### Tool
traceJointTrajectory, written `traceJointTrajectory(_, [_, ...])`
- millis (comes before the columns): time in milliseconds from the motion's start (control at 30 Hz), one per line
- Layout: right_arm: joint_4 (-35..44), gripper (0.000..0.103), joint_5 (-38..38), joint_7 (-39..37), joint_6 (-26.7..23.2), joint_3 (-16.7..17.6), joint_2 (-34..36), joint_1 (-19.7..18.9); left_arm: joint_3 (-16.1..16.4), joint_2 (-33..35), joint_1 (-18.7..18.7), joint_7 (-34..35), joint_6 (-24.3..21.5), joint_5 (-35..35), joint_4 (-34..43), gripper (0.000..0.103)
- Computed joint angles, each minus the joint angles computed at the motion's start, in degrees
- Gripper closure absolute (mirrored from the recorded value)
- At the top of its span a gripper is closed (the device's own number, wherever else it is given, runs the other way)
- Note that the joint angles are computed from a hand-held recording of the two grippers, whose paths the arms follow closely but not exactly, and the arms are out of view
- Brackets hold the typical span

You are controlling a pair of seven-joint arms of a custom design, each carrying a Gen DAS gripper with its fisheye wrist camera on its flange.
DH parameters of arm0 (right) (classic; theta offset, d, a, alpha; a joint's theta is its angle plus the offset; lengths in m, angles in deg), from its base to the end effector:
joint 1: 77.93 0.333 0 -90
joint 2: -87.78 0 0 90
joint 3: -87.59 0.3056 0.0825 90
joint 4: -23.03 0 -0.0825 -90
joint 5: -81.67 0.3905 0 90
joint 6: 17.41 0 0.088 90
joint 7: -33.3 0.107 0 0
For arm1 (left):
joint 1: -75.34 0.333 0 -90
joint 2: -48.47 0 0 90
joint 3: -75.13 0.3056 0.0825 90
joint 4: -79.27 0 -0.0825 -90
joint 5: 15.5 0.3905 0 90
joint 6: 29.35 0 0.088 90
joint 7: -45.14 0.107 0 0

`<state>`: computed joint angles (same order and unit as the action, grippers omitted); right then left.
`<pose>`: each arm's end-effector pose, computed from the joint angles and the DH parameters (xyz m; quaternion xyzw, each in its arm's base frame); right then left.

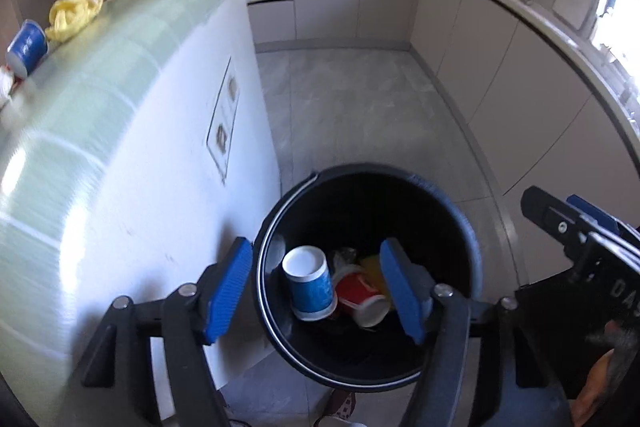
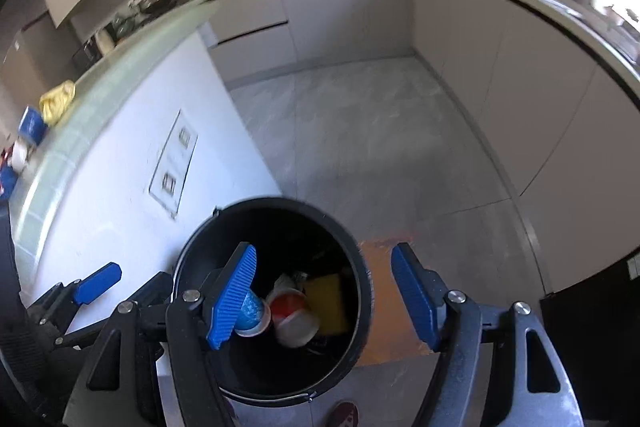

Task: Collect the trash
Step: 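Move both tools back toward the blue towel and white tissue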

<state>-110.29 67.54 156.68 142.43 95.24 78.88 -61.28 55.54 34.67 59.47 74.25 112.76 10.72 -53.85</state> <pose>0.4833 0.2323 0.4567 -0.6888 0.6543 -0.1656 0.2645 0.4132 -0.3029 0.4579 -0.7211 0.6355 -0.1903 0.1996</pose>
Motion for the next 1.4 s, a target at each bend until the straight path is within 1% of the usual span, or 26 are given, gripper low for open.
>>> traceJointTrajectory(100, [0.41,0.031,-3.70,4.02,-2.39,1.41,-2.01,-1.00,0.43,-3.17,-0.70,1.86,-0.12,-2.30,0.00,0.034])
traceJointTrajectory(167, [1.29,0.031,-4.50,5.96,-4.19,2.12,-3.12,-0.84,1.10,-6.46,-0.91,3.58,-0.01,-4.28,-0.79,0.033])
traceJointTrajectory(267, [2.11,0.031,-6.40,9.80,-6.27,3.55,-5.28,-0.75,1.29,-11.82,-0.65,5.81,-0.75,-6.18,-2.12,0.031])
traceJointTrajectory(433, [5.78,0.031,-7.55,14.13,-11.55,6.23,-7.10,1.17,3.42,-20.56,0.28,11.49,-2.17,-10.61,-5.24,0.028])
traceJointTrajectory(500, [7.50,0.030,-8.31,15.90,-12.52,7.35,-6.93,2.29,4.02,-23.22,1.23,13.36,-2.64,-11.87,-6.44,0.027])
traceJointTrajectory(567, [10.12,0.029,-9.51,17.74,-13.62,8.62,-5.77,3.52,5.27,-26.86,2.93,15.92,-3.82,-12.30,-8.08,0.026])
traceJointTrajectory(600, [11.89,0.029,-10.21,18.85,-14.07,9.34,-4.76,4.29,5.64,-28.28,3.82,16.78,-3.66,-12.47,-9.33,0.025])
traceJointTrajectory(667, [15.51,0.029,-12.10,20.96,-15.06,10.36,-2.25,5.92,6.63,-32.09,5.55,18.36,-4.75,-13.10,-11.54,0.024])
traceJointTrajectory(767, [20.86,0.028,-15.81,24.71,-16.56,11.51,1.83,8.86,8.78,-36.53,8.50,21.76,-5.54,-13.53,-14.22,0.024])
traceJointTrajectory(800, [22.84,0.028,-17.13,25.84,-17.27,11.78,3.45,9.93,10.07,-38.51,9.49,23.47,-5.87,-13.58,-15.43,0.023])
traceJointTrajectory(867, [27.83,0.028,-19.97,28.37,-19.11,12.42,7.51,12.48,11.17,-40.90,11.21,25.66,-5.92,-14.24,-17.07,0.023])
traceJointTrajectory(967, [36.03,0.028,-24.44,32.15,-22.29,12.68,14.13,17.09,14.43,-44.37,14.28,30.90,-5.53,-14.55,-19.48,0.023])
traceJointTrajectory(1067, [44.00,0.028,-27.33,34.26,-24.95,11.85,20.64,21.90,17.34,-46.06,17.54,36.07,-4.94,-14.97,-20.74,0.023])
traceJointTrajectory(1133, [49.09,0.028,-27.60,34.21,-26.07,11.05,24.60,24.68,18.96,-46.49,20.13,38.89,-4.60,-15.24,-21.24,0.023])
traceJointTrajectory(1233, [57.78,0.028,-27.61,32.37,-28.91,9.69,30.66,28.96,20.42,-46.57,23.53,42.05,-4.41,-16.26,-21.49,0.023])
traceJointTrajectory(1400, [71.27,0.028,-25.55,26.85,-32.43,6.87,39.58,33.84,21.62,-43.87,28.84,45.43,-1.90,-17.89,-21.09,0.023])
